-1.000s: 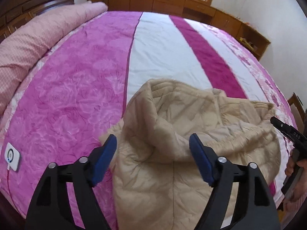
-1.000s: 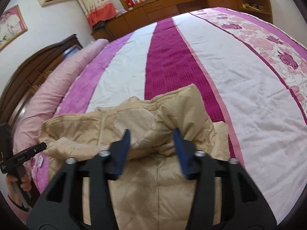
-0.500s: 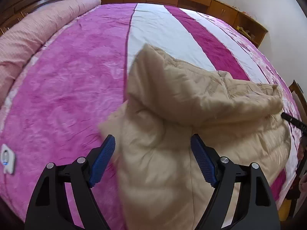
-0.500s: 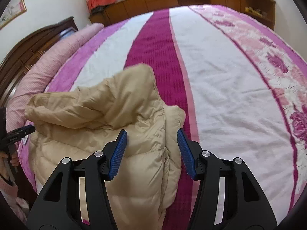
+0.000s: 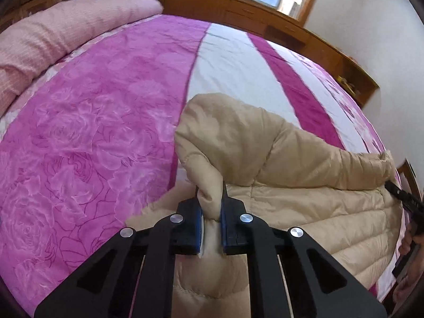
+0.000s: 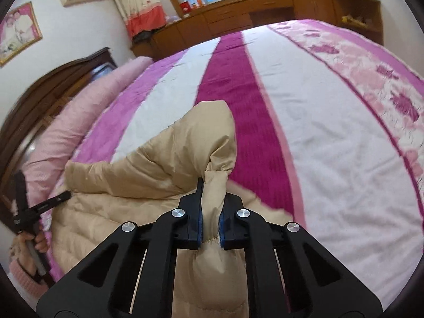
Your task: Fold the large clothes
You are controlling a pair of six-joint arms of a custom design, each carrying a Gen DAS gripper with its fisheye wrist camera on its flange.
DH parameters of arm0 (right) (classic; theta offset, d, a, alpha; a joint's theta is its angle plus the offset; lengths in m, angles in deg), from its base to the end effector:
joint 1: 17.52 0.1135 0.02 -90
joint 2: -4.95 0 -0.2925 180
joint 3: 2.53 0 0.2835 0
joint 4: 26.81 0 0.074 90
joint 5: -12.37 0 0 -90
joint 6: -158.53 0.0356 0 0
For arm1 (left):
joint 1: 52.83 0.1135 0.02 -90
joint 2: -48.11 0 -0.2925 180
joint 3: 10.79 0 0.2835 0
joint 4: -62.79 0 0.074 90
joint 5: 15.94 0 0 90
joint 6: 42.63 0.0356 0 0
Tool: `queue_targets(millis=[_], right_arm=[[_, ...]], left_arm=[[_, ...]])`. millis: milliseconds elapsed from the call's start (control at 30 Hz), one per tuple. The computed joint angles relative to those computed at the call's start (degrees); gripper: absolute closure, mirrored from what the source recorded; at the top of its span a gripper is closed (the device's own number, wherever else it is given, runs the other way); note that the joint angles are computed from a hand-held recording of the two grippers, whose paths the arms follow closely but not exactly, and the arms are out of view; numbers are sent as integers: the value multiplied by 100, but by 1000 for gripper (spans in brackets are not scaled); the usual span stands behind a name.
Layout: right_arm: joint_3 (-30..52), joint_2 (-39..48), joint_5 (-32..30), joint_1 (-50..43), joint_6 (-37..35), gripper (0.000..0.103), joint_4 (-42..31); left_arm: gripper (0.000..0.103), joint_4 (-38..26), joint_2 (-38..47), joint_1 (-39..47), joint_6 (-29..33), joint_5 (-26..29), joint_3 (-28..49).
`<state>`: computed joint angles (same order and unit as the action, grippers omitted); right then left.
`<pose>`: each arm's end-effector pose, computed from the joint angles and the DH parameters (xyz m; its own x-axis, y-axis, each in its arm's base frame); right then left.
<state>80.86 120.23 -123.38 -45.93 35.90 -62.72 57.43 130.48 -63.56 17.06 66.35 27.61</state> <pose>0.3842 -0.1788 0.1367 -0.7365 -0.0294 -0.6758 -0.3600 0.8629 0.3548 0.2528 -0.0430 0.1237 -0.6931 -0.3777 -0.6140 -0.2910 0.9259 -0.2411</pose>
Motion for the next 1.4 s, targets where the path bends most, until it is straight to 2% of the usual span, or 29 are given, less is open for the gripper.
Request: queue_targets(millis=[133, 300, 433, 533, 600, 633, 667, 700, 733, 767, 833, 933, 1100, 1233, 1300, 1400], right_arm=[[-155, 138, 871, 418, 642, 93, 786], [56, 638, 1495, 651, 870, 85, 1017], [316, 1013, 1566, 653, 1031, 77, 978], [409, 1163, 1590, 636, 1160, 71, 988], [493, 1181, 1477, 590, 1269, 68, 833], [641, 1198, 1305, 517, 1284, 66, 527], [694, 1184, 1227, 474, 1306, 63, 398], [783, 1155, 1028, 362, 1306, 55, 184], [756, 1071, 875, 282, 1279, 46, 91], [760, 1002, 725, 185, 1202, 44, -26], [714, 832, 566, 29, 1009, 39, -226], [588, 581, 456, -246, 666, 35, -510], [315, 325, 292, -655, 271, 32, -808], [70, 206, 157, -972, -131, 31, -1151], [-49, 172, 59, -1129, -390, 25, -1347], [-96, 246, -136, -1324, -653, 25, -1726]], left_arm=[[92, 7, 737, 13, -26, -260, 403], [82, 31, 1432, 57, 62, -438, 742], [77, 96, 1871, 173, 85, -315, 943], [73, -5, 2026, 112, 84, -418, 1077], [72, -124, 1971, 34, 125, -544, 1119], [68, -155, 1907, 12, 110, -559, 1100], [61, -182, 1809, 27, 88, -527, 1056], [57, -205, 1638, 78, 19, -447, 958], [48, -213, 1538, 135, -22, -367, 901], [38, -231, 1400, 203, -81, -264, 821], [32, -282, 1037, 383, -191, 87, 599], [28, -333, 592, 480, -270, 362, 290], [25, -705, -389, 301, -224, 130, -236], [25, -1234, -1525, 65, -422, -62, -768], [25, -1468, -2048, 11, -538, -40, -995], [25, -1769, -2733, -16, -743, 59, -1309]])
